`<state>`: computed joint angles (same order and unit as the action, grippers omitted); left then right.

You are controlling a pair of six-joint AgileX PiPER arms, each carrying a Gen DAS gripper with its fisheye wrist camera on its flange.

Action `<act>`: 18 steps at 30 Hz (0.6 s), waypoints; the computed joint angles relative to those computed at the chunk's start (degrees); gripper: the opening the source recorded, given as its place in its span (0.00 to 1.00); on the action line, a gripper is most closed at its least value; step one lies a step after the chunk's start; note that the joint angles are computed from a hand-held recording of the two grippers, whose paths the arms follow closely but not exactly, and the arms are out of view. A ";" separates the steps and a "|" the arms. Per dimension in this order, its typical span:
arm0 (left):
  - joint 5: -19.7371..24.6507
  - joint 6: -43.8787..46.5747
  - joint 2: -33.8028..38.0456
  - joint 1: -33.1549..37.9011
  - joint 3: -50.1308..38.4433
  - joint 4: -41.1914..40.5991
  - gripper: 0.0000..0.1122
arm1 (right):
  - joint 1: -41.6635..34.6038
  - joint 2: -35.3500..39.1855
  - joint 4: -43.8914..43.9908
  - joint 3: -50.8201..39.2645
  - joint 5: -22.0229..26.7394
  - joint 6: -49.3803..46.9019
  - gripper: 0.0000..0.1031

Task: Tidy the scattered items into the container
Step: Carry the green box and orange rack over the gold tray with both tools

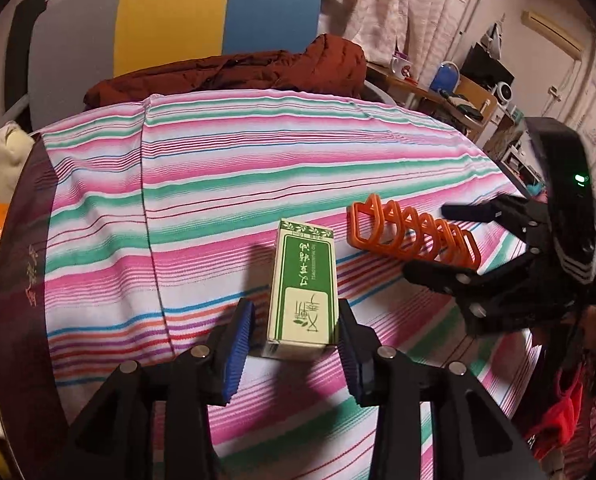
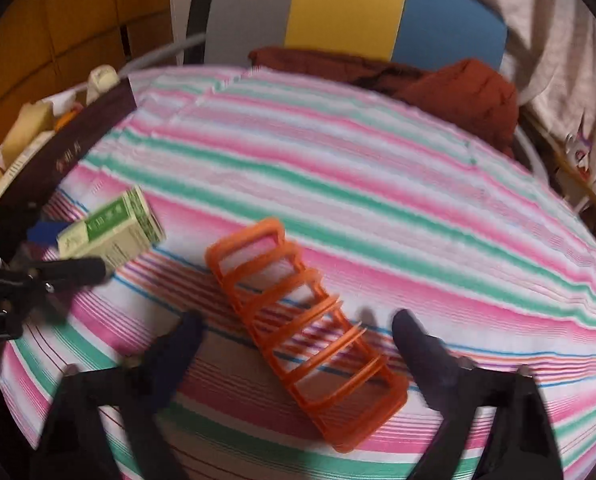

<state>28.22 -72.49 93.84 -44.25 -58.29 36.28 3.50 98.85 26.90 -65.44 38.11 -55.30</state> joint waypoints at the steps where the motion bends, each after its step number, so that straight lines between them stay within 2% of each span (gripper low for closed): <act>1: 0.50 0.45 0.31 -0.19 -0.32 0.30 0.32 | -0.85 0.39 1.55 -0.39 1.42 0.25 0.69; 4: 0.54 0.20 0.10 -0.25 0.07 1.07 0.29 | -2.42 -0.41 4.85 0.90 1.58 2.52 0.58; 13: -1.01 -3.95 -5.25 -1.64 4.96 1.41 0.29 | -1.83 -7.04 12.87 8.90 3.29 7.94 0.57; 15: -0.17 -6.53 -7.31 -2.83 6.23 3.21 0.29 | -1.71 -8.00 17.32 10.22 5.24 6.63 0.49; 18: 2.19 -9.68 -10.74 -5.12 7.53 6.17 0.29 | -0.28 -10.43 20.41 12.03 6.63 7.20 0.49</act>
